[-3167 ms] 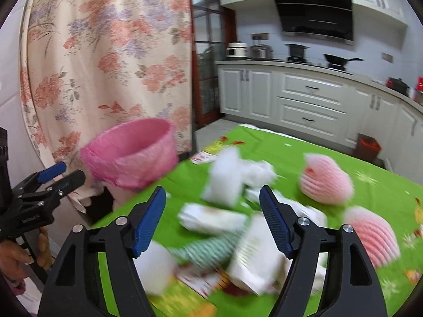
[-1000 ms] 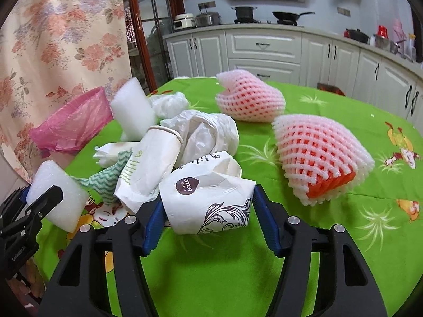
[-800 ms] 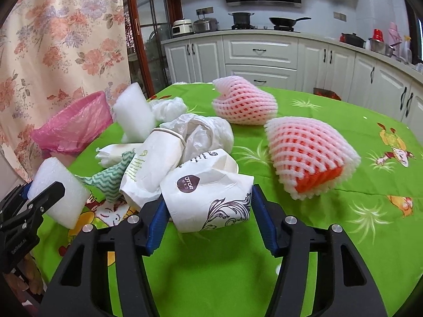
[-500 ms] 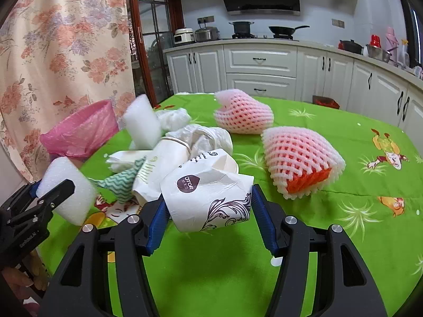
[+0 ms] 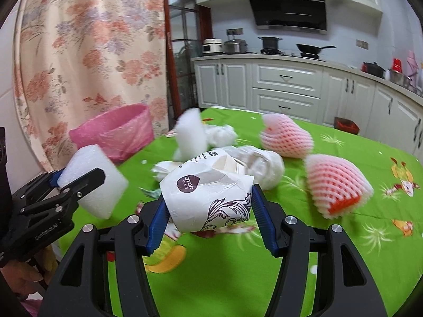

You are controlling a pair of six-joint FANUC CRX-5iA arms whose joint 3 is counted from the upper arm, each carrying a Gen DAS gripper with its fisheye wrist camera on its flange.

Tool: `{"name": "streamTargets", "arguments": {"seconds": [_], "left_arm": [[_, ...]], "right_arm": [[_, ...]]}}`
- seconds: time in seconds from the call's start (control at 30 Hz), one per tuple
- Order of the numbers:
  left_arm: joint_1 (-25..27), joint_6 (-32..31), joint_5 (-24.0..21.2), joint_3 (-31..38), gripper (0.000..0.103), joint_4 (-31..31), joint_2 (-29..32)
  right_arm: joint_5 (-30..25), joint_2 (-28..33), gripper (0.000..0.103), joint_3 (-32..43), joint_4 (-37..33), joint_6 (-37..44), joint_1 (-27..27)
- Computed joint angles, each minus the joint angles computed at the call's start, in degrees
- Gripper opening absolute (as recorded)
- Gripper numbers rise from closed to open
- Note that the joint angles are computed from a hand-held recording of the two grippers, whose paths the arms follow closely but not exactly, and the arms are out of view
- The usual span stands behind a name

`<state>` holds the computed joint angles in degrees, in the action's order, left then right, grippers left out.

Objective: Collect trash
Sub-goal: 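Lift foam block in left tool and wrapper in right tool toward the bin, then lower foam block and wrapper over the pink bin and open both tools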

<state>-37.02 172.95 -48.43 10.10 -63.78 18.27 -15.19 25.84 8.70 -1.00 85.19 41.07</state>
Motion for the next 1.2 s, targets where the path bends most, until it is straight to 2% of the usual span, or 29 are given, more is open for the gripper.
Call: {"name": "streamTargets", "arguments": {"seconds": [0.2, 0.33, 0.7, 1.0, 1.13, 1.2], "left_arm": [[0.48, 2.04, -1.0, -1.8, 0.056, -0.91, -1.92], [0.45, 3.08, -3.19, -2.84, 0.056, -2.96, -3.43], [3.8, 4.36, -7.08, -5.42, 0.056, -6.58, -7.94], [11.42, 1.69, -1.5, -7.14, 0.056, -6.51, -11.73], [16.09, -0.82, 2.33, -6.99, 0.056, -4.89, -12.0], [17.94, -2.09, 3.73, -6.66, 0.056, -4.01, -11.64]], "right_arm": [[-1.79, 1.33, 0.056, 3.76, -3.65, 5.28, 1.23], [-3.46, 2.85, 0.056, 7.26, -6.48, 8.96, 1.56], [-11.81, 11.28, 0.056, 25.62, -18.21, 22.12, 2.56], [-19.13, 20.66, 0.057, 42.83, -20.86, 25.62, 3.53], [-23.97, 27.14, 0.057, 54.42, -20.85, 24.7, 3.85], [-27.59, 31.89, 0.057, 62.84, -20.22, 23.45, 4.12]]}}
